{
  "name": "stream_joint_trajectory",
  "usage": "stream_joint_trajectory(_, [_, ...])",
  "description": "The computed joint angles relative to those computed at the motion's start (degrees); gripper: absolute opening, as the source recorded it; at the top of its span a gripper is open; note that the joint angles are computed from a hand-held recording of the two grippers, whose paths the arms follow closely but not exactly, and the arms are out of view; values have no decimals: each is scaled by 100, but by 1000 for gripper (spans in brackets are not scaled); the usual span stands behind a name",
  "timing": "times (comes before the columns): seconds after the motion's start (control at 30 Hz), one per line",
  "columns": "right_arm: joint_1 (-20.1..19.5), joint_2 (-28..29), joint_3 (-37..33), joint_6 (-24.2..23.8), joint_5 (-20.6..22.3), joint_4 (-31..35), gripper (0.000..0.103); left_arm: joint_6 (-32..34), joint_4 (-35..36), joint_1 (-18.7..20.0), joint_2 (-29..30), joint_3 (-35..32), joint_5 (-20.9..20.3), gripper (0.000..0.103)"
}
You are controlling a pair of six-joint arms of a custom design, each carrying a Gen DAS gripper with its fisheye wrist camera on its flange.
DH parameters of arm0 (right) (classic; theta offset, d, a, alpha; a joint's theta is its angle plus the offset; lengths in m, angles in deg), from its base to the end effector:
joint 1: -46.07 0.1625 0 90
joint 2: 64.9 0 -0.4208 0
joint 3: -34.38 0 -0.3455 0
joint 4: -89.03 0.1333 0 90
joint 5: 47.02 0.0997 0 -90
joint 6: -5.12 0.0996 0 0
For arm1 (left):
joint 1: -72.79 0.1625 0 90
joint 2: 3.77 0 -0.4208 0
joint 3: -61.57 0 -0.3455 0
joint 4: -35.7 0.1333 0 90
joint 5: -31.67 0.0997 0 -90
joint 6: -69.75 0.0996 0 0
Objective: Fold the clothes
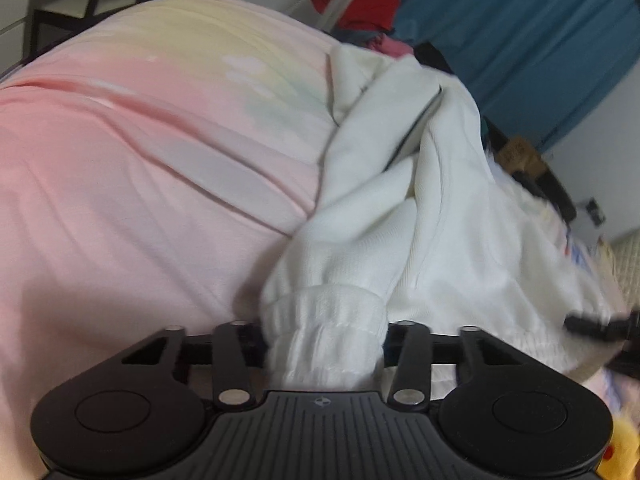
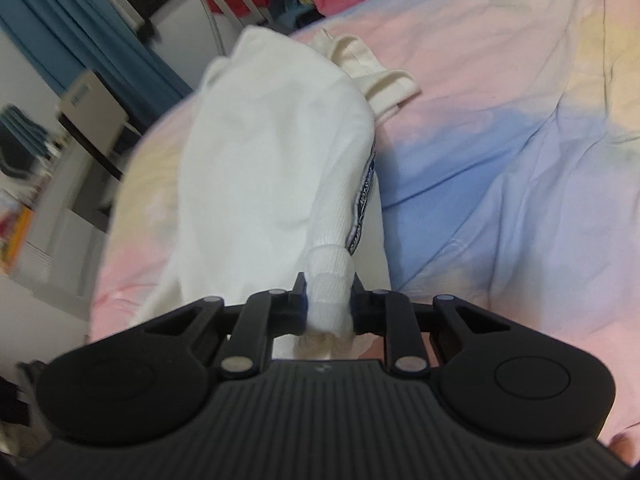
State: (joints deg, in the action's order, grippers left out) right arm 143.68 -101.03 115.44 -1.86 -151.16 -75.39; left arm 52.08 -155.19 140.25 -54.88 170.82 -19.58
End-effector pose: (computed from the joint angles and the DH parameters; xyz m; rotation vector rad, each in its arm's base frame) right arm 0.2032 -0.6980 0.1316 0.2657 -2.7971 0.7410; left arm -0.0388 -0.6038 0.2072 -0.2369 2.5057 -1.2178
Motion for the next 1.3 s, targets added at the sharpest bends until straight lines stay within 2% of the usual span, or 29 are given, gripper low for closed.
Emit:
stream_joint_trajectory(0.07, [-77, -69, 323, 85, 228, -304, 21, 0, -384, -76, -16, 88, 123, 21])
stream_joint_trajectory(0.2, [-280, -192, 1013, 494, 1004, -1051, 21, 390, -1410, -260, -144, 183, 418, 17])
stream_joint_trajectory(0.33, [-323, -119, 1555, 890, 1987, -1767, 20, 869, -1588, -325, -466, -100, 782, 16])
stream_joint_trajectory(0.43, [-199, 253, 1598, 1073, 2733, -2158, 21, 1468, -1476, -309, -708, -512, 1085, 16])
stream_joint_trajectory(0.53, [68, 920, 1111, 1268, 3265, -2291, 21, 2387, -1344, -192, -742, -1278, 1488, 16])
stream_joint_trajectory(0.6, [248, 1442, 534, 1421, 3560, -2137, 21, 3017, -1277, -30, -613, -1911, 1700, 16])
stream_joint_trajectory(0.67, [423, 2029, -212, 1487, 3782, -1880, 21, 3330, -1015, 231, -392, -2541, 1825, 16])
stream_joint_trajectory(0.73, [582, 2569, -990, 1423, 3713, -1597, 21, 3524, -661, 515, -149, -3168, 1911, 16])
stream_joint_trajectory(0.8, [672, 3027, -1739, 1371, 3536, -1121, 21, 3385, -151, 873, 82, -3625, 1852, 16])
stream_joint_trajectory(0.93, [747, 3691, -2912, 1163, 3245, -234, 22, 3014, 406, 1509, 462, -4187, 1405, 21])
stream_joint_trajectory(1.03, [759, 3885, -3385, 823, 3164, 159, 24, 2780, 637, 1743, 616, -4437, 1152, 33])
stream_joint_trajectory(1.13, [812, 3858, -3578, 527, 3077, 586, 28, 2947, 663, 1715, 585, -4413, 1269, 55])
stream_joint_trajectory(1.17, [835, 3820, -3579, 407, 3053, 677, 35, 2943, 736, 1670, 532, -4384, 1372, 70])
stream_joint_trajectory(1.2, [846, 3765, -3516, 304, 3044, 703, 41, 2937, 813, 1625, 480, -4357, 1473, 79])
stream_joint_trajectory(1.27, [869, 3605, -3261, 116, 3024, 626, 74, 3160, 471, 1455, 354, -4105, 1751, 85])
stream_joint_trajectory(1.3, [888, 3490, -3062, 16, 3008, 509, 81, 3307, 210, 1341, 284, -3937, 1908, 90])
